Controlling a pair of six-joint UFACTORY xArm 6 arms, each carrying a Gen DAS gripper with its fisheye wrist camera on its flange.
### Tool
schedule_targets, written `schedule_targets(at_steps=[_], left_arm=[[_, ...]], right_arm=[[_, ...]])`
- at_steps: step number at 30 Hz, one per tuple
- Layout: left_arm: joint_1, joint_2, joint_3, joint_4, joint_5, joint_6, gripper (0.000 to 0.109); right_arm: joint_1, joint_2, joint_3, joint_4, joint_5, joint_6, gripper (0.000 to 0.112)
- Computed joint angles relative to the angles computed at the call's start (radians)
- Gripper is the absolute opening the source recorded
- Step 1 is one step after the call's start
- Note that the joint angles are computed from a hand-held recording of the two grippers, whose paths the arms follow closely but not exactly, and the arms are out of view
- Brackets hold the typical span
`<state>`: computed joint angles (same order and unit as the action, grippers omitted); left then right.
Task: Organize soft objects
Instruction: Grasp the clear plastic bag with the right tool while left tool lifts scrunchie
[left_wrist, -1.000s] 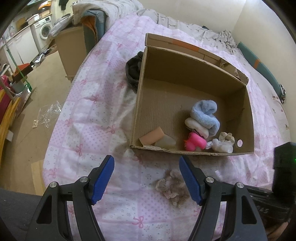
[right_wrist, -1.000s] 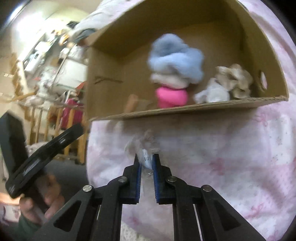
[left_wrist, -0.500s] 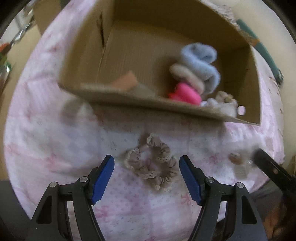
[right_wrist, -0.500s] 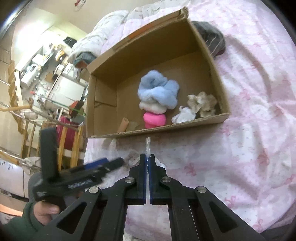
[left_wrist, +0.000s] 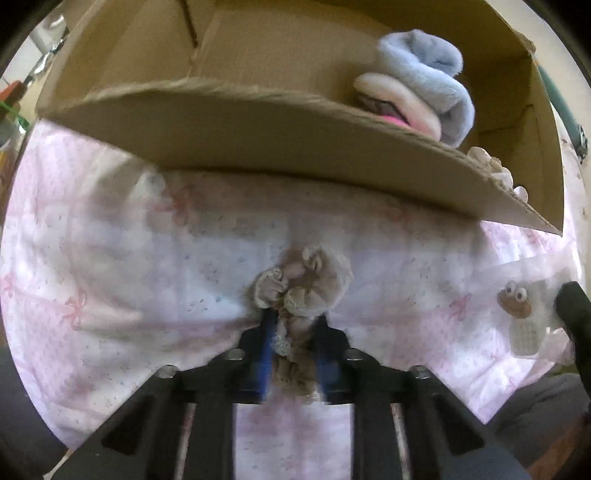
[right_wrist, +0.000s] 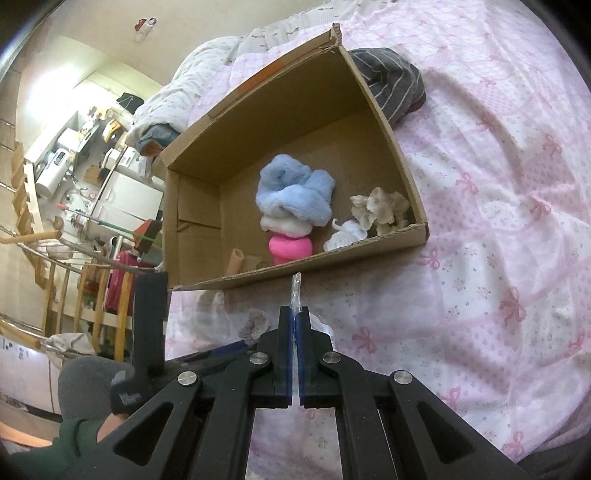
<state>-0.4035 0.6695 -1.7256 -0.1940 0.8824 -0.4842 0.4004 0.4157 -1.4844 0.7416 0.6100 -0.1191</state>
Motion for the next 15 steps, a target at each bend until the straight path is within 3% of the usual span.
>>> schedule_targets(at_steps=[15], left_arm=[[0.012,-0.155,0.182,0.2,-0.034,-0.117,0.013]], right_arm=[[0.018,0.002,-0.006,0.018,-0.001,-0.039,0.004]])
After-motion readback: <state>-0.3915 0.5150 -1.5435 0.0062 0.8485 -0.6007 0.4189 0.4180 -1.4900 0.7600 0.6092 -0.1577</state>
